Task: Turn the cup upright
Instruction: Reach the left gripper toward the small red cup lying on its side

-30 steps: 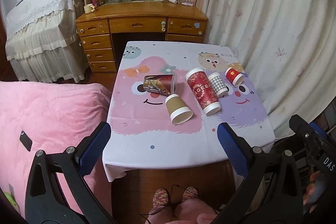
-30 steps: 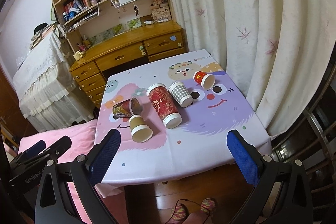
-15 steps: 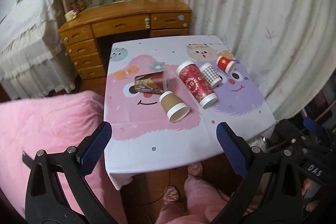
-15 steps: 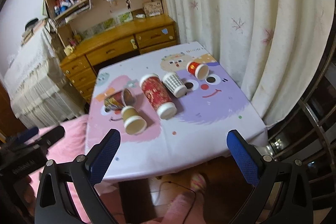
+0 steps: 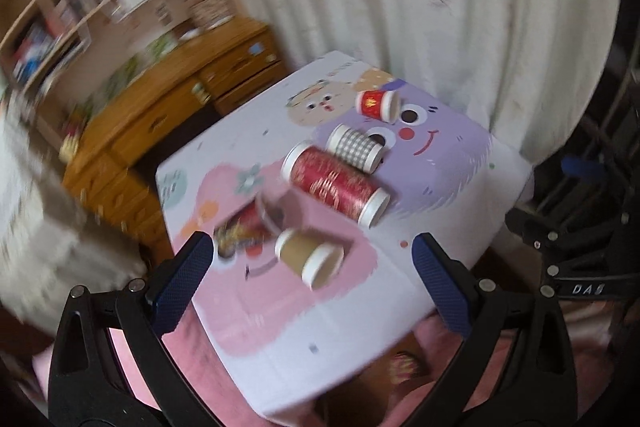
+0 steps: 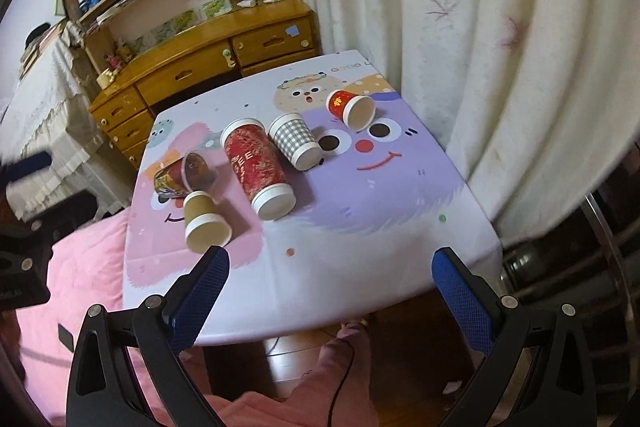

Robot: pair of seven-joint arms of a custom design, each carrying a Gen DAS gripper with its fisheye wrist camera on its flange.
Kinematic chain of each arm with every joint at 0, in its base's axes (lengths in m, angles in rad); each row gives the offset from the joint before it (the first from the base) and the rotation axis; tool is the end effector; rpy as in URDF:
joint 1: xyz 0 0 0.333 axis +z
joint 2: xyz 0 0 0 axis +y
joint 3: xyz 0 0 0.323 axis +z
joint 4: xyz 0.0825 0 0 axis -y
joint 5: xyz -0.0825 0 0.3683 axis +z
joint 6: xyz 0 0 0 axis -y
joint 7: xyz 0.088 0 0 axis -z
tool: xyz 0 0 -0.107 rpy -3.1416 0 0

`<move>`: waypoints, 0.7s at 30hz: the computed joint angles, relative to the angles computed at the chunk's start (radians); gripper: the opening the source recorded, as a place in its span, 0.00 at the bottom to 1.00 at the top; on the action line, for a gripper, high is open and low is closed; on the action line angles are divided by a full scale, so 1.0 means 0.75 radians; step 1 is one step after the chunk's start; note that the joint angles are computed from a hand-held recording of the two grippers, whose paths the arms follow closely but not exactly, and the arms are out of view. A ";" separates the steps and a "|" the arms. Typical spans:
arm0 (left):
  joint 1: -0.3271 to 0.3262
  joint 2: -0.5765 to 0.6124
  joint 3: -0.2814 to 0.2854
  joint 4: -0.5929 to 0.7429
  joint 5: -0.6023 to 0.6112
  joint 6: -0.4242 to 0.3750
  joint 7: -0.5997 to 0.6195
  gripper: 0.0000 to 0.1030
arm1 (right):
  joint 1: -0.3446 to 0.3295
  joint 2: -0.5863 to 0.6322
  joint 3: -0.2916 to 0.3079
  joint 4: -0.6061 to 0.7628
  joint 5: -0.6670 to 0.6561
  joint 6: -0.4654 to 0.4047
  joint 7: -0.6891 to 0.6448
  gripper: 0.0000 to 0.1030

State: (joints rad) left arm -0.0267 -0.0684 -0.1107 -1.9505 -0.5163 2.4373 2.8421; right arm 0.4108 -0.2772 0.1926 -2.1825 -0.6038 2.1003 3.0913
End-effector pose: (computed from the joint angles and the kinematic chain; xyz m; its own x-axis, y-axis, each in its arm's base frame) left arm 0.5617 -0.0805 0.5821 -0.8154 -0.5072 -0.2790 -0.2838 0.7703 -0.5710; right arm 0.4037 0.2543 0.5422 -0.5930 -0.8029 -0.0604 -0.6329 0.5112 -0.5815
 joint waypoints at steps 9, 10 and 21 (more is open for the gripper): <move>-0.195 0.415 -0.109 0.453 0.393 -0.076 0.010 0.96 | -0.187 -0.010 -0.196 -0.151 -0.084 0.277 -0.423 1.00; -0.207 0.452 -0.107 0.504 0.417 -0.111 0.017 0.96 | -0.211 0.002 -0.206 -0.151 -0.082 0.294 -0.458 1.00; -0.438 1.080 -0.075 1.239 0.701 -0.332 0.209 0.95 | -0.422 0.264 -0.354 -0.132 0.104 0.753 -1.009 1.00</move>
State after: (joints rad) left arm -0.3555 0.7415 -0.1672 -1.0212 0.0094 2.1881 2.9992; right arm 0.0943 -0.0791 -0.0728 -2.2813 -0.5260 2.6650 2.3345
